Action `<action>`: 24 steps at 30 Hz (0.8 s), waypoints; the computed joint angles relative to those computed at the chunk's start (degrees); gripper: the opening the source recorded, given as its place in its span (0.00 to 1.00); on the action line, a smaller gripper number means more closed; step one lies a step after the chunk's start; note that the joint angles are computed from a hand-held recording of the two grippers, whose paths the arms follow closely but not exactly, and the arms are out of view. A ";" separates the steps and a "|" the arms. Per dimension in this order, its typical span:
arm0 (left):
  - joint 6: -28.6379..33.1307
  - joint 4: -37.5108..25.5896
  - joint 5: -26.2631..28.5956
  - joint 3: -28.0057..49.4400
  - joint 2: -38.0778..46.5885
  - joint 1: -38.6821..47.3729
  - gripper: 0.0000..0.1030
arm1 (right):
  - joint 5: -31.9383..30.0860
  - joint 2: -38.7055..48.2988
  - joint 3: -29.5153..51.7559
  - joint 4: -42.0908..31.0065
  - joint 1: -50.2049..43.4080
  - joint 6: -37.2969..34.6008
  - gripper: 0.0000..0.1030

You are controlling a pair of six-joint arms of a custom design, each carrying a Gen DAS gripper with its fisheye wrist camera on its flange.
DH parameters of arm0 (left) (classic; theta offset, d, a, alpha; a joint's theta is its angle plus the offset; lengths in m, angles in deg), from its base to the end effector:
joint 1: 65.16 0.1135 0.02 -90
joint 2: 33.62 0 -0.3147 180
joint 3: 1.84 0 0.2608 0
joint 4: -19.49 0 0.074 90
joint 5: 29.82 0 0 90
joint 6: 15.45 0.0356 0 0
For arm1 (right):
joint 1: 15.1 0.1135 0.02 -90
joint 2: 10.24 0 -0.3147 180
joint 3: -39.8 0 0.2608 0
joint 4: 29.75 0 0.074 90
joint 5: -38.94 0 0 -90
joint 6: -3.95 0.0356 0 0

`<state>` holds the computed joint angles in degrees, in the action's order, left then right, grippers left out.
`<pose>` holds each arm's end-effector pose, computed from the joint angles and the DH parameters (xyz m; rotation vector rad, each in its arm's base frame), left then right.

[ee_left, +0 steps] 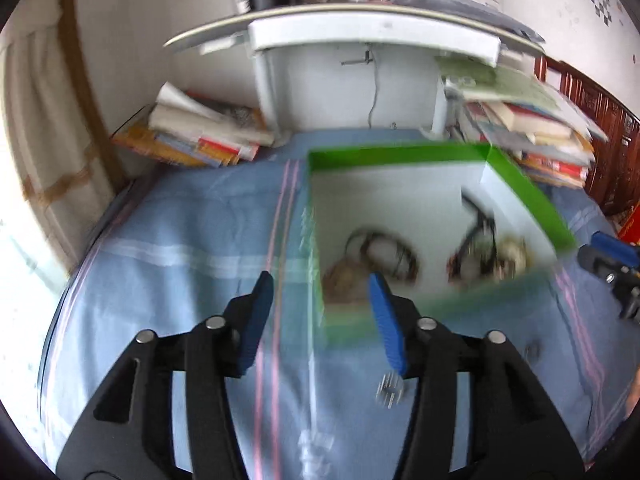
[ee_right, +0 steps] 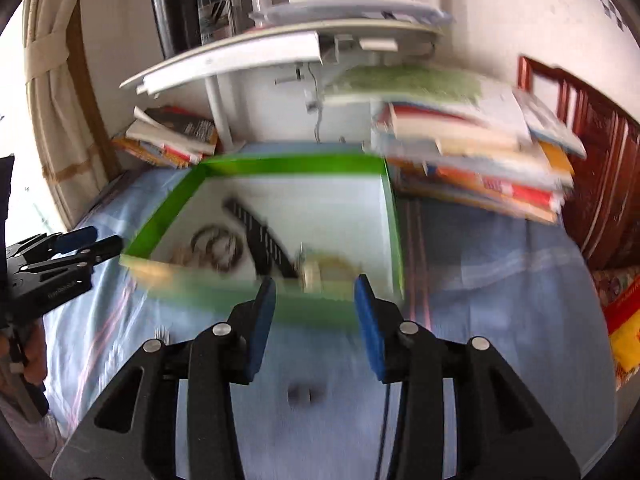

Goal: Organize jewelry
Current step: 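Carry the bangle and jade pendant into the green box and open both tools, then move the right tool to the black ring while the left tool approaches the beaded silver ring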

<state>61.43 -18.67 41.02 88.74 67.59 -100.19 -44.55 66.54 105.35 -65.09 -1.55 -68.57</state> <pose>0.3411 -0.2249 0.2931 0.3010 2.3419 0.0017 0.2722 0.0615 0.2896 0.1355 2.3764 0.1231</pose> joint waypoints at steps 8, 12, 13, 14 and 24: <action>-5.04 0.96 3.75 -11.48 -2.34 -2.06 0.65 | -1.18 1.37 -6.48 0.72 4.00 2.08 0.43; -5.01 1.59 4.07 -11.20 -0.09 -3.58 0.67 | 0.98 5.37 -5.65 2.36 6.42 2.35 0.48; -4.96 1.68 4.03 -11.00 0.32 -3.85 0.67 | 1.29 6.09 -5.38 2.54 6.67 2.45 0.48; -4.88 1.78 4.01 -10.55 1.02 -4.07 0.67 | 2.28 7.09 -5.09 2.76 7.14 2.68 0.48; -5.40 3.27 6.37 -7.36 5.13 -3.41 0.67 | 3.94 9.20 -4.23 3.28 9.06 0.74 0.28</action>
